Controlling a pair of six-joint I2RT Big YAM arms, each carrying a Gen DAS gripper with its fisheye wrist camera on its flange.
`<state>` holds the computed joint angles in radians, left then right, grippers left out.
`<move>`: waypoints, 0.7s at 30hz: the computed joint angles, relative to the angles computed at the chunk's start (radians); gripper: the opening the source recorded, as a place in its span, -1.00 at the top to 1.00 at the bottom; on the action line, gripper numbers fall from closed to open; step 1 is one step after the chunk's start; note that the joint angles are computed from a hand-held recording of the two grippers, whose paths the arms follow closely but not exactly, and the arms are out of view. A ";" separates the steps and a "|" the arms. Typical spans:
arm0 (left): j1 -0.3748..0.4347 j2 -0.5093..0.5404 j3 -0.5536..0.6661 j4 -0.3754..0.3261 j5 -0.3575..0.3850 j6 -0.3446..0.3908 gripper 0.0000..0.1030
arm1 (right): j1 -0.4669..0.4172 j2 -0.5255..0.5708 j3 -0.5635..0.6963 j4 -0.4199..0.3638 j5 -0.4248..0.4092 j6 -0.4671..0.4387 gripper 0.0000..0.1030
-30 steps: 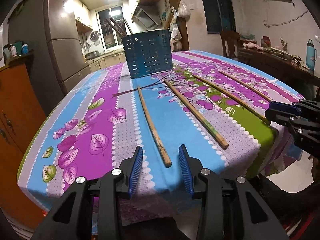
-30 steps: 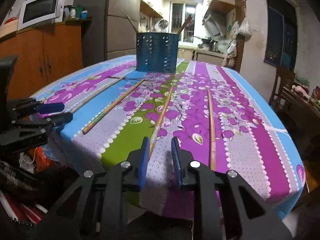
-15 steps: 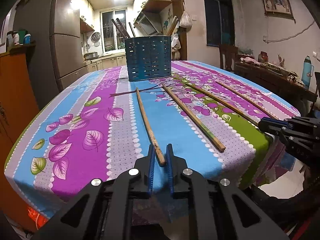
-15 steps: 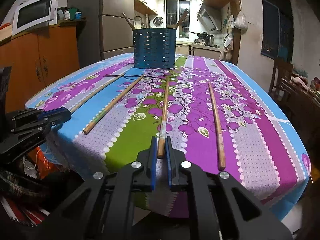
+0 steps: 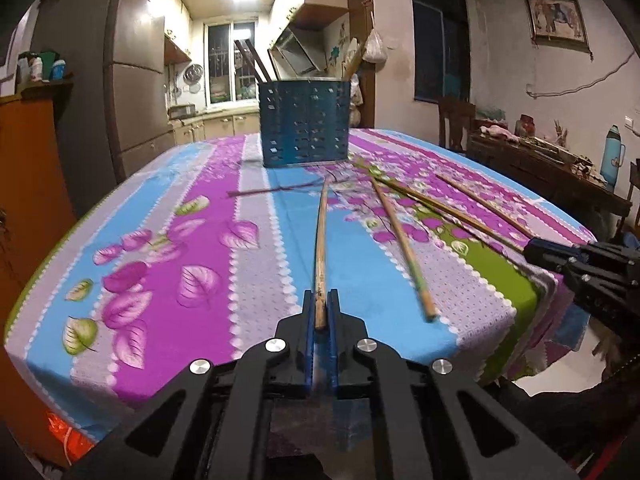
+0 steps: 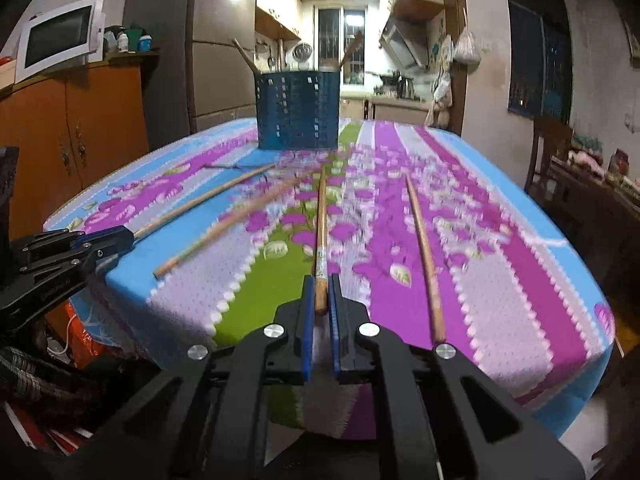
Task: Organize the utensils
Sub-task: 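Lift both held chopsticks upright and carry them over the blue holder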
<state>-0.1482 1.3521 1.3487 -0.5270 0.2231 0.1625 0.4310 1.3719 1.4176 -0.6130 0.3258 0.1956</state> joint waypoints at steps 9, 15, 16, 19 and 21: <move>0.033 -0.016 0.050 0.027 0.023 -0.014 0.86 | -0.003 -0.003 0.064 0.091 0.074 -0.145 0.90; 0.026 -0.004 0.109 0.049 0.014 0.020 0.86 | -0.030 0.025 0.137 0.102 0.074 -0.205 0.90; 0.021 0.000 0.123 0.042 0.004 0.031 0.86 | -0.036 0.028 0.149 0.098 0.062 -0.206 0.90; 0.014 0.011 0.168 0.009 0.007 0.052 0.86 | -0.051 0.039 0.187 0.085 0.031 -0.211 0.90; 0.014 0.020 0.204 -0.024 0.012 0.070 0.86 | -0.052 0.042 0.203 0.093 0.029 -0.229 0.90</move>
<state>-0.1338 1.3719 1.5524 -0.5514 0.2346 0.2330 0.3791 1.4135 1.6210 -0.5196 0.3546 -0.0330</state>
